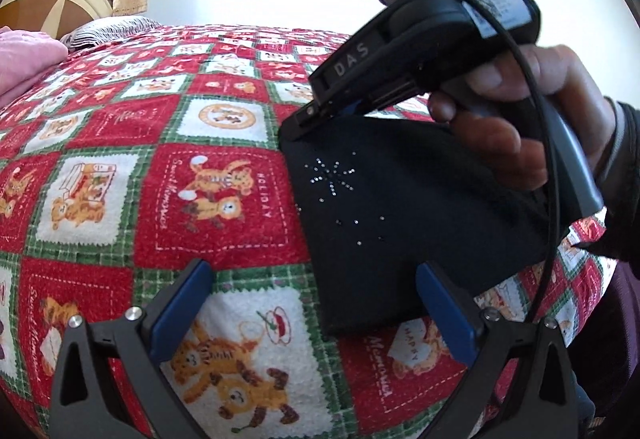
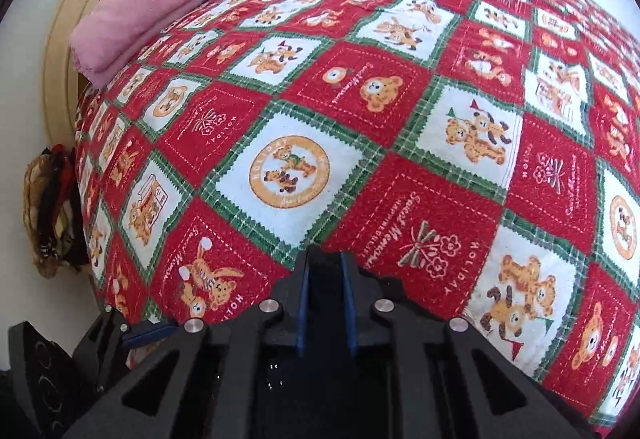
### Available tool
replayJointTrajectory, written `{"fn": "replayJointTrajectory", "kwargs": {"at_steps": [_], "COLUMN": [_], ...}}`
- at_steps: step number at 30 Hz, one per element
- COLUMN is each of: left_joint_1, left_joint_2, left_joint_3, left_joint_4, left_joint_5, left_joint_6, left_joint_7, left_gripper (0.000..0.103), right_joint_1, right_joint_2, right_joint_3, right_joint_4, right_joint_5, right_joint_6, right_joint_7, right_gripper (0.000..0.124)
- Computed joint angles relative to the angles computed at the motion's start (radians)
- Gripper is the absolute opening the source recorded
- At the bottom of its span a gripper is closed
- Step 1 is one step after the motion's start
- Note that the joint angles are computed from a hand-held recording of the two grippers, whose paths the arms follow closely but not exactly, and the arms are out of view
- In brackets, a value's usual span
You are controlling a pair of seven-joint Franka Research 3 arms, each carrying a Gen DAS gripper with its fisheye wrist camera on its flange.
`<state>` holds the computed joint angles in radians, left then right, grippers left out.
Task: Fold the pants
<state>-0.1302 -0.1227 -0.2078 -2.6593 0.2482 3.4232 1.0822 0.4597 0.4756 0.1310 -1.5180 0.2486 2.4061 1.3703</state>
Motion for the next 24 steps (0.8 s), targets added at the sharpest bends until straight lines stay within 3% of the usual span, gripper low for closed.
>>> {"fn": "replayJointTrajectory", "kwargs": {"at_steps": [3,4,6,12,14,16,19,20,21,23,24], "left_joint_1": [-0.036,-0.063,-0.076,0.038,0.032,-0.014,0.006,0.028,0.025,0.001,0.022], "left_joint_2": [-0.005,-0.005,-0.004,-0.036,-0.038,-0.020,-0.006,-0.011,-0.023,-0.035,-0.046], "left_joint_3": [0.055,0.100,0.139,-0.020,-0.021,0.041,0.002,-0.041,-0.049,-0.012,-0.037], "left_joint_4": [-0.001,-0.001,-0.002,-0.036,-0.037,-0.011,0.011,0.005,-0.002,-0.001,-0.004], "left_joint_5": [0.059,0.112,0.183,-0.024,-0.038,0.060,0.053,-0.019,-0.042,0.010,-0.015], "left_joint_6": [0.013,0.026,0.049,0.087,0.099,0.069,0.003,-0.003,-0.006,-0.004,-0.007], "left_joint_7": [-0.065,-0.124,-0.206,-0.079,-0.063,-0.114,-0.095,-0.032,-0.010,-0.050,-0.031], "left_gripper": [0.103,0.103,0.103,0.103,0.103,0.103,0.103,0.103,0.103,0.103,0.103], "right_joint_1": [-0.014,-0.023,-0.033,-0.088,-0.075,-0.058,-0.054,-0.057,-0.025,-0.024,-0.020], "right_joint_2": [-0.044,-0.075,-0.141,-0.390,-0.454,-0.511,-0.531,-0.531,-0.540,-0.557,-0.572], "right_joint_3": [0.008,0.012,0.012,0.047,0.040,0.031,0.019,0.018,-0.008,-0.019,-0.031], "right_joint_4": [-0.058,-0.098,-0.186,-0.503,-0.587,-0.673,-0.744,-0.766,-0.790,-0.795,-0.799], "right_joint_5": [0.029,0.053,0.083,0.329,0.355,0.355,0.280,0.313,0.416,0.567,0.651], "right_joint_6": [0.047,0.081,0.158,0.318,0.335,0.346,0.340,0.353,0.396,0.376,0.369], "right_joint_7": [-0.013,-0.017,-0.017,-0.143,-0.172,-0.181,-0.089,-0.110,-0.183,-0.281,-0.337], "right_gripper": [0.021,0.026,0.034,0.035,0.035,0.035,0.035,0.035,0.035,0.035,0.035]}}
